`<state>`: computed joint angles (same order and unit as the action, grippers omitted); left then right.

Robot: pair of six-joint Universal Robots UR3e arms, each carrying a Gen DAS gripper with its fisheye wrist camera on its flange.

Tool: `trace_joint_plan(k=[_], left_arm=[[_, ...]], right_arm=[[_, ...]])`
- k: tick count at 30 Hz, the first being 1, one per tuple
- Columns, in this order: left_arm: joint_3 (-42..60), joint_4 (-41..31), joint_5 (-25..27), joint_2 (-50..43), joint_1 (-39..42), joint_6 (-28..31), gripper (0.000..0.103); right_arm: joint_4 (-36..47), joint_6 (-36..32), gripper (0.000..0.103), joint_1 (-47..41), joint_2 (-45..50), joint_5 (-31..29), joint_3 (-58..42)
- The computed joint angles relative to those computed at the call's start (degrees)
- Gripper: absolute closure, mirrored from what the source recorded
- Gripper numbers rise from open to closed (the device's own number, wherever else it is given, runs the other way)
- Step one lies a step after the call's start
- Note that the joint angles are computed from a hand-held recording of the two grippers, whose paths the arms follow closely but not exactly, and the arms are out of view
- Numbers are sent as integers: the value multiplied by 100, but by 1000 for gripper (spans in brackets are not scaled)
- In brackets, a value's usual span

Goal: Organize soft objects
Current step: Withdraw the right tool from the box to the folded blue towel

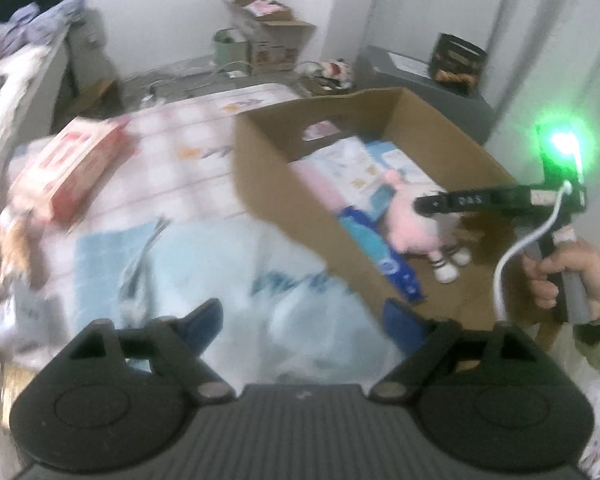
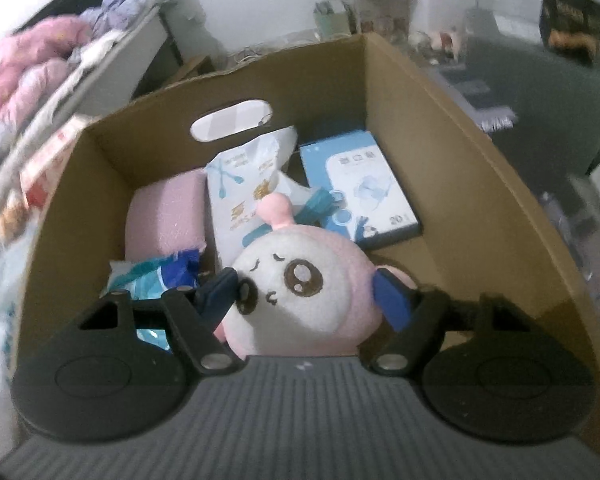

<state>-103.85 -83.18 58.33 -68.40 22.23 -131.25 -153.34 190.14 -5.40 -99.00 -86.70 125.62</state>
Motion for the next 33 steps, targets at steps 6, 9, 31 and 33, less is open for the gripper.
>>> trace_joint_plan(k=[6, 9, 31, 33], left_arm=[[-273, -725, -264, 441, 1121, 728, 15], [-347, -1156, -380, 682, 1624, 1151, 15], [256, -5696, -624, 1676, 6649, 6305, 15], [198, -5645, -646, 1644, 6798, 6418, 15]], right_arm=[[306, 115, 28, 200, 11, -141, -236], [362, 431, 27, -174, -229, 286, -72], [1335, 1644, 17, 540, -1793, 460, -709], [1310, 1847, 17, 1072, -1371, 274, -1173]])
